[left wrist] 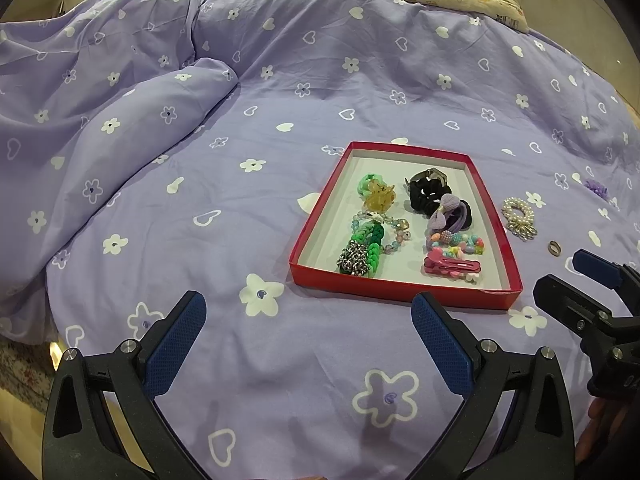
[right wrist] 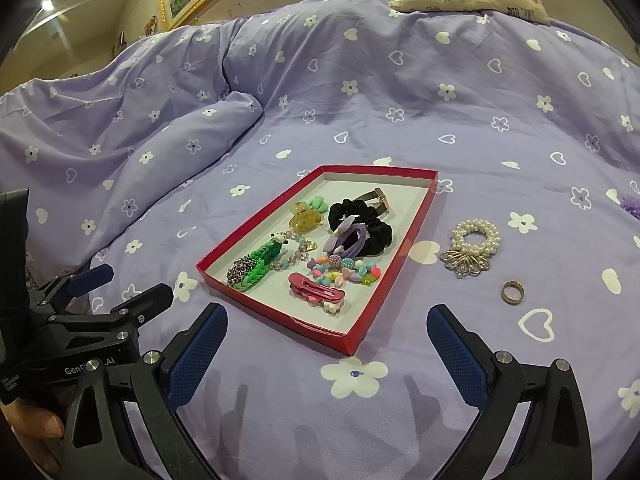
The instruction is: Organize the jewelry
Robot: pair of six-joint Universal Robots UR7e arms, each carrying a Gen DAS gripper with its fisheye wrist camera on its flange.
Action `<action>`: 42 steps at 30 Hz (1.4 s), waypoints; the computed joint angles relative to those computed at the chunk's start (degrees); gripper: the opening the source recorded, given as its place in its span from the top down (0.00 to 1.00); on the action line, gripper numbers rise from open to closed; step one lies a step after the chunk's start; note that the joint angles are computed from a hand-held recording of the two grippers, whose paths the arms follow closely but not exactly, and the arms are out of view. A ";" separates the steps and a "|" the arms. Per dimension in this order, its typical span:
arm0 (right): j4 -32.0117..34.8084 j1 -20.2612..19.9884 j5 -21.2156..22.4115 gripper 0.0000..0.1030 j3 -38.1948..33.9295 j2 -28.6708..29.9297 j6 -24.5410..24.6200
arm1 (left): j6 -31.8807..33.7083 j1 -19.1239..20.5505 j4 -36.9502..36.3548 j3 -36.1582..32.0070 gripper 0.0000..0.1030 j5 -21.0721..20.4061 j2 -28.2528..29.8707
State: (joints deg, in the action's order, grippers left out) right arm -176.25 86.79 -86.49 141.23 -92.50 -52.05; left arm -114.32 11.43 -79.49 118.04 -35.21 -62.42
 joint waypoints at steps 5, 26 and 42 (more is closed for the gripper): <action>0.22 0.01 0.06 0.02 -0.07 -0.09 -0.03 | -0.20 0.00 0.09 -0.07 0.00 -0.02 0.13; 0.83 0.17 -0.12 0.02 -0.23 -0.36 0.11 | -0.09 0.06 -0.11 -0.10 0.00 -0.02 0.09; 1.44 -0.02 0.10 0.02 -0.42 -0.53 0.04 | -0.06 0.01 -0.06 0.28 0.00 0.14 0.09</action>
State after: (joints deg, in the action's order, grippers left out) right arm -174.80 86.78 -86.40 140.81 -93.03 -52.02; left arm -114.38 11.44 -79.56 118.32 -35.07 -62.33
